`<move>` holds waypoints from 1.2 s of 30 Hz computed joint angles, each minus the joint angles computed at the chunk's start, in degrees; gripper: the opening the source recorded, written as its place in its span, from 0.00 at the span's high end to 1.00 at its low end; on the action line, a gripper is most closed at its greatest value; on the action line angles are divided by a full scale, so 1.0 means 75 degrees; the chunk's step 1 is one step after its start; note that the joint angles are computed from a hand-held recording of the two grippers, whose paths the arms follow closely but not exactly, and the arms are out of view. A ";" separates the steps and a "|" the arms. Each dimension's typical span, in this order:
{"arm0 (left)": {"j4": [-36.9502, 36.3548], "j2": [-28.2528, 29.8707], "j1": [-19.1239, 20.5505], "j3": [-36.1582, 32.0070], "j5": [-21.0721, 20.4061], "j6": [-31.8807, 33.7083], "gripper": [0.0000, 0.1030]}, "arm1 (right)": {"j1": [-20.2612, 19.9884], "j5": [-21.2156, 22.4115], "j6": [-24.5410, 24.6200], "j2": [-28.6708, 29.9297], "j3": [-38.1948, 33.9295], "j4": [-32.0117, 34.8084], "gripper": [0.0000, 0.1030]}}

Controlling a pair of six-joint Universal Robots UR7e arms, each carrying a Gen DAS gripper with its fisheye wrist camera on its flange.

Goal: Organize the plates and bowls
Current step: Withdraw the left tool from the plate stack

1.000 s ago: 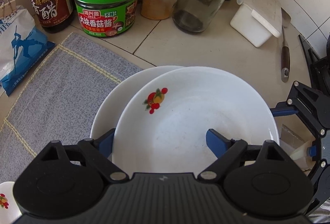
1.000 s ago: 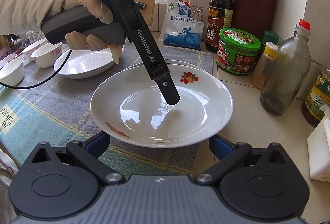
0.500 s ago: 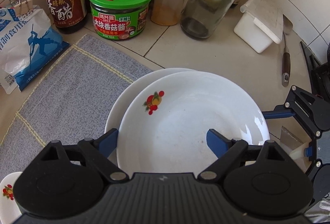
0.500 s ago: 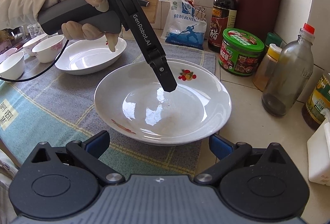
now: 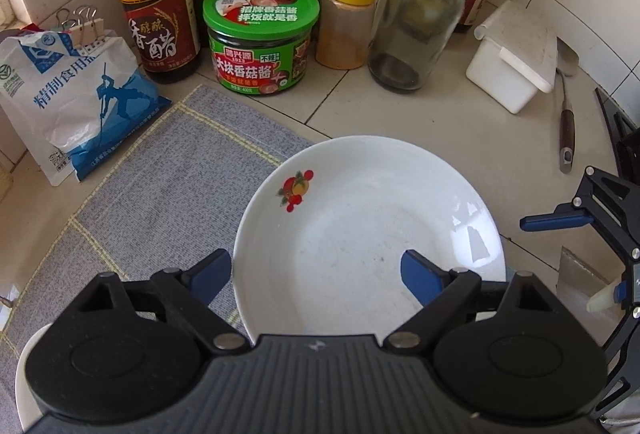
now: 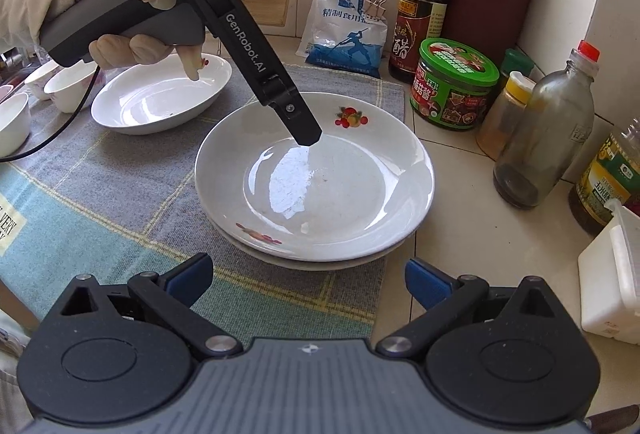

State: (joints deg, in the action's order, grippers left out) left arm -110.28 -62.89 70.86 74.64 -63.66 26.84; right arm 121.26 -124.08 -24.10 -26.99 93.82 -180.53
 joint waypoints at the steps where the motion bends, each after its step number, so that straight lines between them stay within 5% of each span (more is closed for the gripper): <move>1: -0.0176 -0.0094 -0.0015 0.0129 0.0005 0.0059 0.11 | 0.0031 -0.0061 0.0029 0.0004 -0.0005 0.0003 0.00; 17: -0.3974 -0.2714 -0.0514 0.3583 0.0494 0.0827 0.10 | 0.0608 -0.0651 0.0304 0.0181 -0.0103 -0.0329 0.00; 27: -0.5719 -0.3868 -0.0505 0.5489 0.2373 -0.0255 0.09 | 0.0661 -0.0034 0.0239 0.0631 -0.0976 0.0294 0.00; 36: -0.6178 -0.4116 -0.0059 0.5974 0.2881 -0.0814 0.09 | 0.0711 0.0376 -0.0461 0.1260 -0.2325 0.1570 0.00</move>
